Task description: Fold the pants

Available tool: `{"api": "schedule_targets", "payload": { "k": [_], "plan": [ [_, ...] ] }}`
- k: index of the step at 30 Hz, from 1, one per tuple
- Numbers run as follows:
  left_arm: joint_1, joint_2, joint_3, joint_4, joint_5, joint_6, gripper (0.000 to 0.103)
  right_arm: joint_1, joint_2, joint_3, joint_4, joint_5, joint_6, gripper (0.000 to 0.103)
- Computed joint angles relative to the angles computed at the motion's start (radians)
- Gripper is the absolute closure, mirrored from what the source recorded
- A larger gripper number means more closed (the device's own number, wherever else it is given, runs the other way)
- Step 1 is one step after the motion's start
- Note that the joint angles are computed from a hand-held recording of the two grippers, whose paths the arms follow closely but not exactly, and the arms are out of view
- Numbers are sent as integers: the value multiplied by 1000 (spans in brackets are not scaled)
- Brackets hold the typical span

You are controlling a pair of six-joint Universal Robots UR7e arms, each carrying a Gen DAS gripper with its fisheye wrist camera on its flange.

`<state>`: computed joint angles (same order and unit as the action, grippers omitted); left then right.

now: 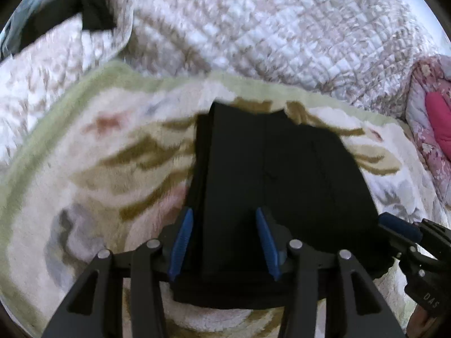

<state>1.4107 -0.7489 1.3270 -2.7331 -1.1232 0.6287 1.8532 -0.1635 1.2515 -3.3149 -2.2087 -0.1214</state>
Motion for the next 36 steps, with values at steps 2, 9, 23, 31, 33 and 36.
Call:
{"api": "schedule_targets", "payload": {
  "k": [2,9,23,31,33,36],
  "plan": [
    [-6,-10,16,-15,-30,15,54,2,4,-6,-3,-3,-3,78],
    [-12,23,-24,54,-25,19,54,0,13,-36,48,-17,-5,78],
    [0,236,-407,270,-8,-19,45,-49,62,-220,217,-8,-36,66],
    [-3,167,-305,188,-15,-7,45,-28,7,-118,114,-7,-39,66],
    [2,130,-262,169,-33,-7,45,-27,-15,-75,93,3,-26,66],
    [12,62,-180,144,-63,-36,45,-21,-39,-20,82,17,1,66]
  ]
}}
